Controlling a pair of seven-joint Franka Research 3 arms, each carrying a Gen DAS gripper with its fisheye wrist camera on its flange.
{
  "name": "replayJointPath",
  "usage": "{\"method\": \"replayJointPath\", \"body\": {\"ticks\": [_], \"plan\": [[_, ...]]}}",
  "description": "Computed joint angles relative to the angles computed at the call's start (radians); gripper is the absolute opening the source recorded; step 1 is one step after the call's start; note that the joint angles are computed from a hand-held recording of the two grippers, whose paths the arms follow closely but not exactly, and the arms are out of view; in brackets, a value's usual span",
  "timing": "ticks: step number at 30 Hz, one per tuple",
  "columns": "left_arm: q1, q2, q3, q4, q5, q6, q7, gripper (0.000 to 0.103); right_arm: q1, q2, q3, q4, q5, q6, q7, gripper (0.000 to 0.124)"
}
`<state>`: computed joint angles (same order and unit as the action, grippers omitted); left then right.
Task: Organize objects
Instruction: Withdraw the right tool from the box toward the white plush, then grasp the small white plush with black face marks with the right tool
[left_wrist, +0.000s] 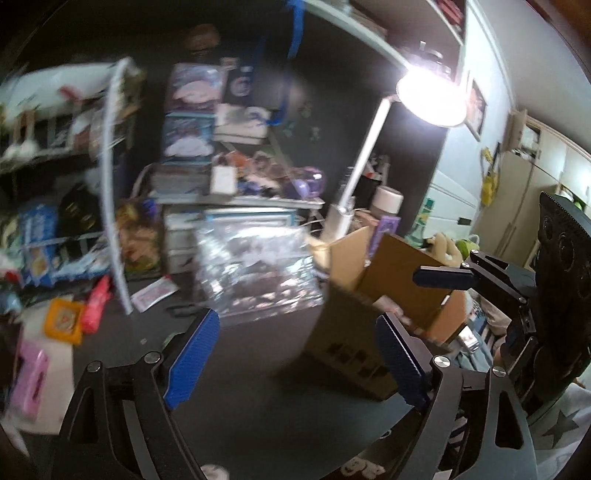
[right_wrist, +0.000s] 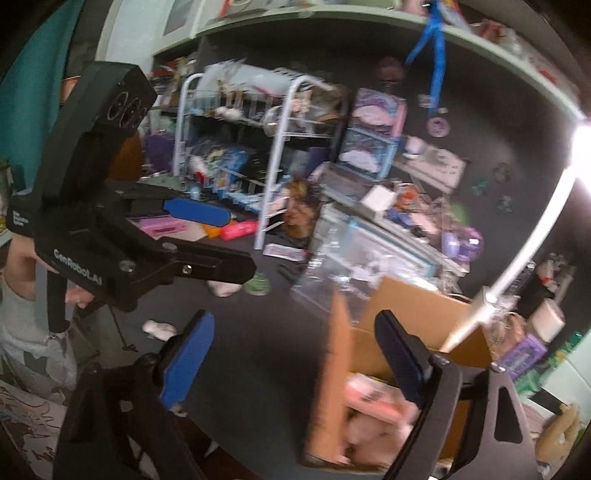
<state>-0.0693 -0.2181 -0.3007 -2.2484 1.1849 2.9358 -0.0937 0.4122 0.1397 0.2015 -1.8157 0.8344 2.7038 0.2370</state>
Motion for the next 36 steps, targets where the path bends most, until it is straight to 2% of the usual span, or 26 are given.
{"method": "replayJointPath", "body": {"ticks": [4, 9, 12, 16, 20, 22, 26, 33, 36], "plan": [[0.015, -0.075, 0.009, -0.109, -0.030, -0.008, -0.030, 0.086, 0.014, 0.028, 0.018, 0.012, 0.005, -0.037, -0.007, 0.102], [0.046, -0.150, 0.008, -0.246, -0.111, -0.009, -0.035, 0.086, 0.041, 0.094, 0.028, 0.043, -0.071, -0.123, 0.033, 0.102], [0.073, -0.168, -0.004, -0.305, -0.143, 0.013, -0.041, 0.086, 0.058, 0.152, 0.029, 0.079, -0.141, -0.188, 0.107, 0.102], [0.111, -0.171, -0.025, -0.363, -0.175, 0.065, -0.053, 0.086, 0.059, 0.221, 0.044, 0.116, -0.174, -0.298, 0.144, 0.102], [0.167, -0.177, -0.070, -0.408, -0.193, 0.116, -0.085, 0.086, 0.072, 0.264, 0.053, 0.127, -0.192, -0.297, 0.172, 0.100], [0.203, -0.178, -0.098, -0.424, -0.195, 0.140, -0.107, 0.086, 0.075, 0.277, 0.057, 0.126, -0.196, -0.288, 0.182, 0.087], [0.234, -0.182, -0.125, -0.442, -0.229, 0.158, -0.097, 0.086, 0.087, 0.306, 0.061, 0.139, -0.220, -0.271, 0.208, 0.074], [0.290, -0.186, -0.174, -0.461, -0.297, 0.198, -0.050, 0.086, 0.090, 0.330, 0.073, 0.157, -0.245, -0.254, 0.222, 0.040], [0.316, -0.180, -0.203, -0.460, -0.327, 0.216, -0.024, 0.086, 0.100, 0.334, 0.071, 0.158, -0.264, -0.230, 0.227, 0.035]]}}
